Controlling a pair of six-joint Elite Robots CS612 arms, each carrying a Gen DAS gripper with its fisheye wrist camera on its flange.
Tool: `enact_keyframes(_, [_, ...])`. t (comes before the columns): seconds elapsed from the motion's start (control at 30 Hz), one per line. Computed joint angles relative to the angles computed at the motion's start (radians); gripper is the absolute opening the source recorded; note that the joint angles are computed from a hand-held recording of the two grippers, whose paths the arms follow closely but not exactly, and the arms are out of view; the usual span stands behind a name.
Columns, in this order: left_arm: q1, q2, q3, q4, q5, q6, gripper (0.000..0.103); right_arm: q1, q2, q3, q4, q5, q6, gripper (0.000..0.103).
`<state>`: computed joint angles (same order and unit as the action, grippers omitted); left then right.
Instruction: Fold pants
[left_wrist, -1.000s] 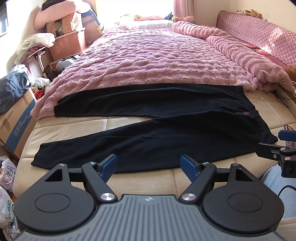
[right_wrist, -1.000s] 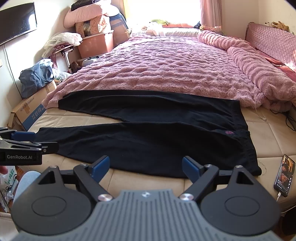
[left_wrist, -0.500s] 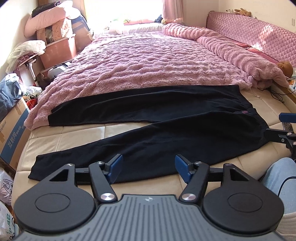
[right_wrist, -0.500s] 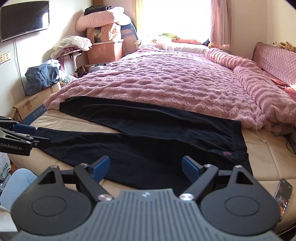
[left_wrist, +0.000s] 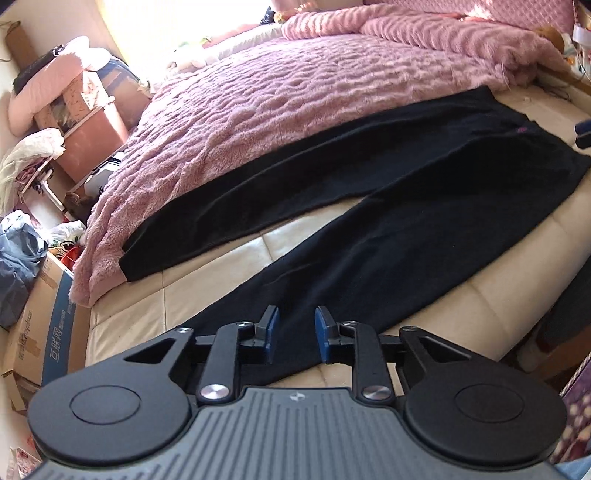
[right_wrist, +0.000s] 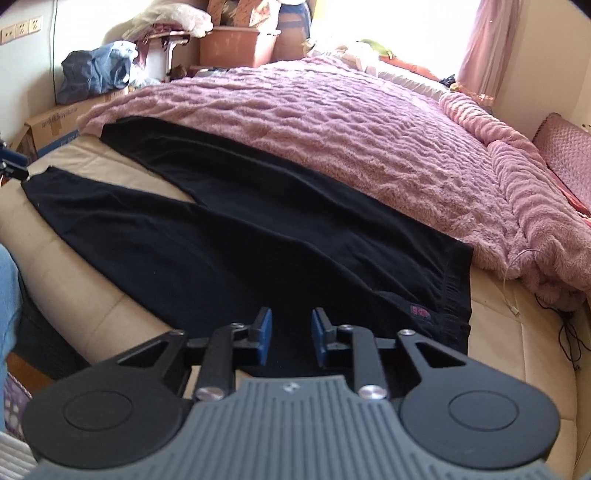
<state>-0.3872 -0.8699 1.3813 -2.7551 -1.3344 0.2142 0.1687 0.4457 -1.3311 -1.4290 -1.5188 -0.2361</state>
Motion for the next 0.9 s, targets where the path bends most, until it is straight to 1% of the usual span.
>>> enact_keyframes(0.03, [0.009, 0.004, -0.002, 0.009, -0.009, 0.026, 0.028, -0.005, -0.005, 0.014, 0.021, 0.007, -0.027, 0.018])
enact_keyframes(0.1, [0.024, 0.013, -0.002, 0.023, 0.005, 0.086, 0.029, -0.012, -0.014, 0.040, 0.065, 0.014, -0.091, 0.018])
enact_keyframes(0.2, [0.039, 0.034, -0.003, 0.040, 0.080, 0.194, 0.030, -0.017, -0.028, 0.075, 0.126, 0.009, -0.168, 0.018])
enact_keyframes(0.23, [0.044, 0.043, -0.005, 0.048, 0.111, 0.221, 0.030, -0.019, -0.031, 0.084, 0.146, 0.005, -0.184, 0.018])
enact_keyframes(0.3, [0.056, 0.059, -0.016, 0.081, 0.158, 0.248, 0.030, -0.023, -0.038, 0.106, 0.172, -0.012, -0.210, 0.018])
enact_keyframes(0.33, [0.061, 0.066, -0.021, 0.095, 0.171, 0.260, 0.030, -0.025, -0.041, 0.115, 0.183, -0.016, -0.219, 0.018])
enact_keyframes(0.4, [0.070, 0.083, -0.033, 0.125, 0.209, 0.291, 0.033, -0.030, -0.049, 0.140, 0.198, -0.030, -0.226, 0.018])
enact_keyframes(0.47, [0.077, 0.099, -0.039, 0.129, 0.249, 0.335, 0.036, -0.032, -0.056, 0.159, 0.208, -0.040, -0.225, 0.019])
enact_keyframes(0.63, [0.077, 0.140, -0.051, 0.098, 0.352, 0.453, 0.038, -0.033, -0.061, 0.186, 0.210, -0.067, -0.219, 0.019])
enact_keyframes(0.77, [0.075, 0.168, -0.062, 0.038, 0.398, 0.535, 0.037, -0.034, -0.053, 0.176, 0.209, -0.082, -0.220, 0.018])
enact_keyframes(0.83, [0.069, 0.181, -0.061, -0.004, 0.426, 0.579, 0.037, -0.036, -0.046, 0.164, 0.209, -0.094, -0.258, 0.019])
enact_keyframes(0.9, [0.067, 0.191, -0.067, -0.020, 0.449, 0.585, 0.037, -0.037, -0.037, 0.146, 0.215, -0.111, -0.307, 0.019])
